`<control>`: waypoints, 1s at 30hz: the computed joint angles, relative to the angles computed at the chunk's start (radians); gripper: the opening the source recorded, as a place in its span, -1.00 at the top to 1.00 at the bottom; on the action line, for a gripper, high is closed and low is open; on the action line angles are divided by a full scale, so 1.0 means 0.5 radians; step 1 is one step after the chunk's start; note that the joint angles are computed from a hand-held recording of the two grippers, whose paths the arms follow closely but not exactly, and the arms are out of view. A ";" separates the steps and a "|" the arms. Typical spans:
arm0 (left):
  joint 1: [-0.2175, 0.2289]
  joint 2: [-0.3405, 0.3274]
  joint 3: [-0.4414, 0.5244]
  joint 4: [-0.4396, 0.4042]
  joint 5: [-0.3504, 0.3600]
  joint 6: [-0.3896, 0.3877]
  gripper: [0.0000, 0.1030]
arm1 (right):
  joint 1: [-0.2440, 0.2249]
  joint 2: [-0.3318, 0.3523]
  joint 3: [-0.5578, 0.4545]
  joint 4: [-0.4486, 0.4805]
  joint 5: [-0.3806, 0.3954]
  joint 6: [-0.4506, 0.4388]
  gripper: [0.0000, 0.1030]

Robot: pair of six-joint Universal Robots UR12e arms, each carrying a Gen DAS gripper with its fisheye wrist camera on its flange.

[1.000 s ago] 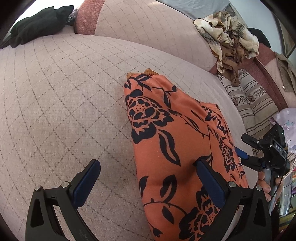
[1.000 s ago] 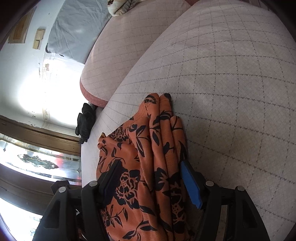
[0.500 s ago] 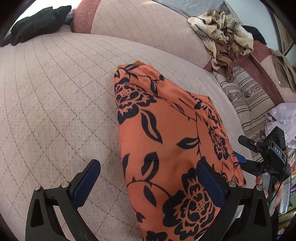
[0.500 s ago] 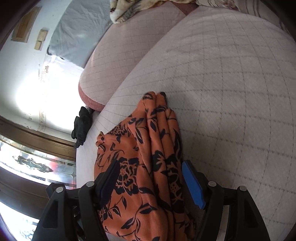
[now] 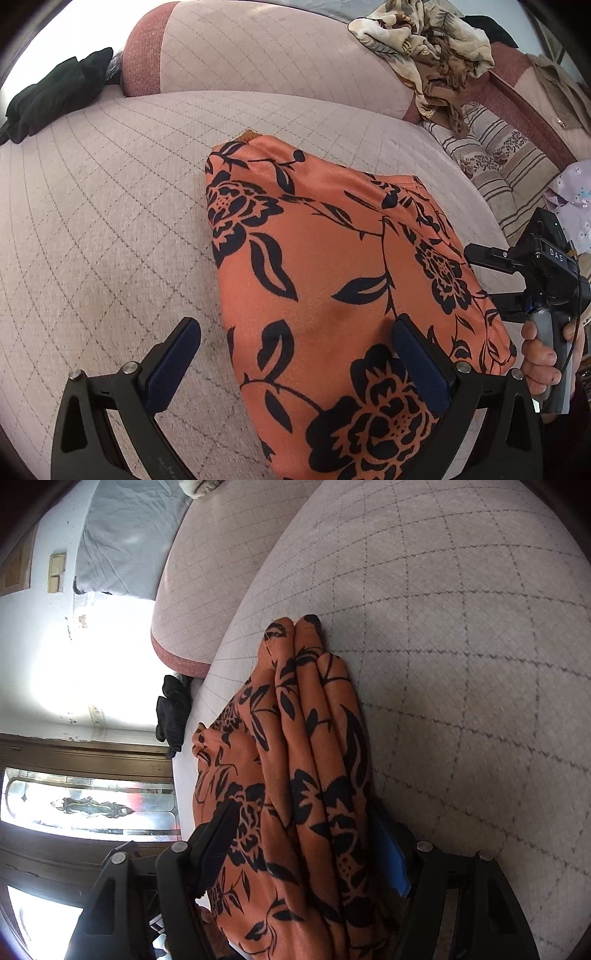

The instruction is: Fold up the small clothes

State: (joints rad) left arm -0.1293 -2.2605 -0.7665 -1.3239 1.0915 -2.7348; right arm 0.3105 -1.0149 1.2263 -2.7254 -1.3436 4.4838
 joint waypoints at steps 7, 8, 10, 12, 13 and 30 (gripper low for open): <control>-0.008 -0.001 0.010 0.047 -0.011 0.019 -1.00 | 0.005 0.069 -0.118 0.051 -0.004 -0.098 -0.49; -0.008 0.001 0.005 0.051 -0.013 0.025 -1.00 | 0.004 0.070 -0.119 0.050 0.002 -0.099 -0.49; -0.010 0.004 0.000 0.059 -0.008 0.027 -1.00 | 0.004 0.074 -0.126 0.053 0.004 -0.105 -0.49; -0.010 0.004 -0.002 0.055 -0.010 0.028 -1.00 | 0.005 0.081 -0.144 0.074 0.004 -0.130 -0.49; -0.009 0.002 -0.001 0.052 -0.015 0.028 -1.00 | 0.006 0.085 -0.153 0.086 0.003 -0.147 -0.49; 0.013 -0.202 0.366 -0.591 -0.264 -0.012 -1.00 | -0.002 0.128 -0.251 0.231 0.051 -0.088 -0.50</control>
